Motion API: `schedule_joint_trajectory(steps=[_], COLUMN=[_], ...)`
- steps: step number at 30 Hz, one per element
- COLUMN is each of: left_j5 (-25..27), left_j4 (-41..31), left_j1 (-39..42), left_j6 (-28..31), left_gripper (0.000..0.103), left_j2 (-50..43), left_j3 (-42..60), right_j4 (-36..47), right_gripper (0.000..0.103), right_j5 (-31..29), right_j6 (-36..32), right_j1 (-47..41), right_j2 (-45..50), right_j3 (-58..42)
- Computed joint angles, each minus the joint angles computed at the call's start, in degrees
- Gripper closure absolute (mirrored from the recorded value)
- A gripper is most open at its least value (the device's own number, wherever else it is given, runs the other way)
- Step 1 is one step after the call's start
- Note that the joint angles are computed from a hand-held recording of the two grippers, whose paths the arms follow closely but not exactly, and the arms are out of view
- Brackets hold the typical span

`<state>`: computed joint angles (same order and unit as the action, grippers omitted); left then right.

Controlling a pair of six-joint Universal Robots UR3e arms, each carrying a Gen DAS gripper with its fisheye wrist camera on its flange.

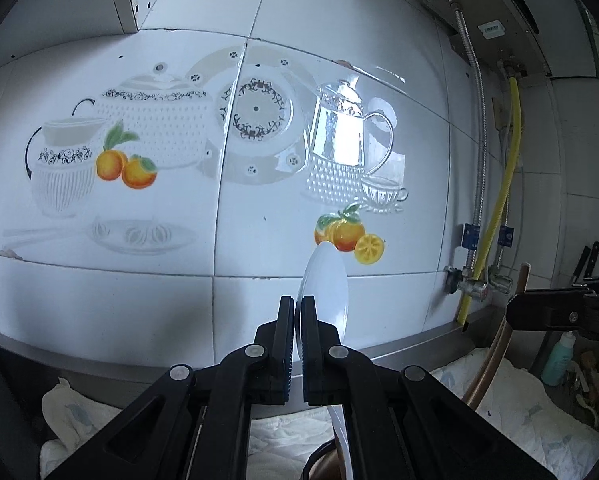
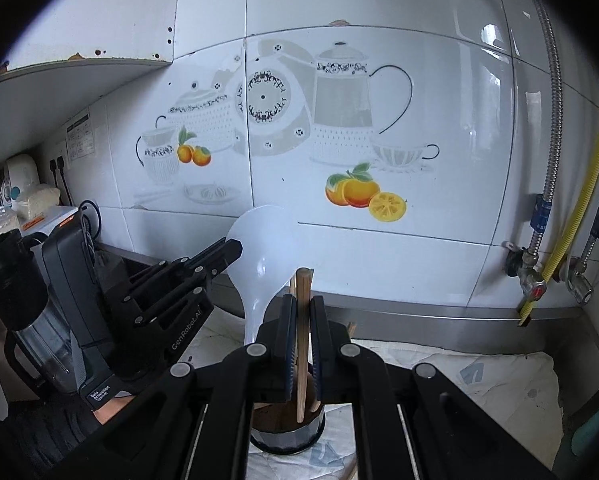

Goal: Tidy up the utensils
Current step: 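Lower the paddle and chopstick into the holder and open both grippers, then move both grippers back over the loose chopsticks on the quilt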

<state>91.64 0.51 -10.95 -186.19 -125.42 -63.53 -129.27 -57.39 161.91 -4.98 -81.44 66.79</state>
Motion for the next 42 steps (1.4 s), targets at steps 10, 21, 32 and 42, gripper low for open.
schedule_joint_trajectory(steps=[10, 21, 32, 42], left_j5=[-4.6, -0.2, 9.3, 17.4], left_j4=[-8.4, -13.4, -26.7, -29.1], left_j1=[2.8, 0.6, -8.8, -22.3], left_j6=[-2.3, -1.1, -3.2, -12.9], left_gripper=[0.094, 0.062, 0.062, 0.062], left_j2=[9.9, 20.4, 34.1, 40.1], left_j3=[-10.7, -18.1, -24.5, -34.6], right_j4=[2.8, 5.4, 18.2, 44.6], right_gripper=[0.093, 0.066, 0.066, 0.066], right_j5=[-0.3, 4.4, 9.8, 14.4], right_j6=[-1.7, -3.0, -14.4, -35.1], right_j1=[-1.1, -5.0, -14.3, -31.9], right_j2=[-1.6, -7.3, -23.3, -39.9], right_j3=[6.1, 10.7, 22.0, 29.7])
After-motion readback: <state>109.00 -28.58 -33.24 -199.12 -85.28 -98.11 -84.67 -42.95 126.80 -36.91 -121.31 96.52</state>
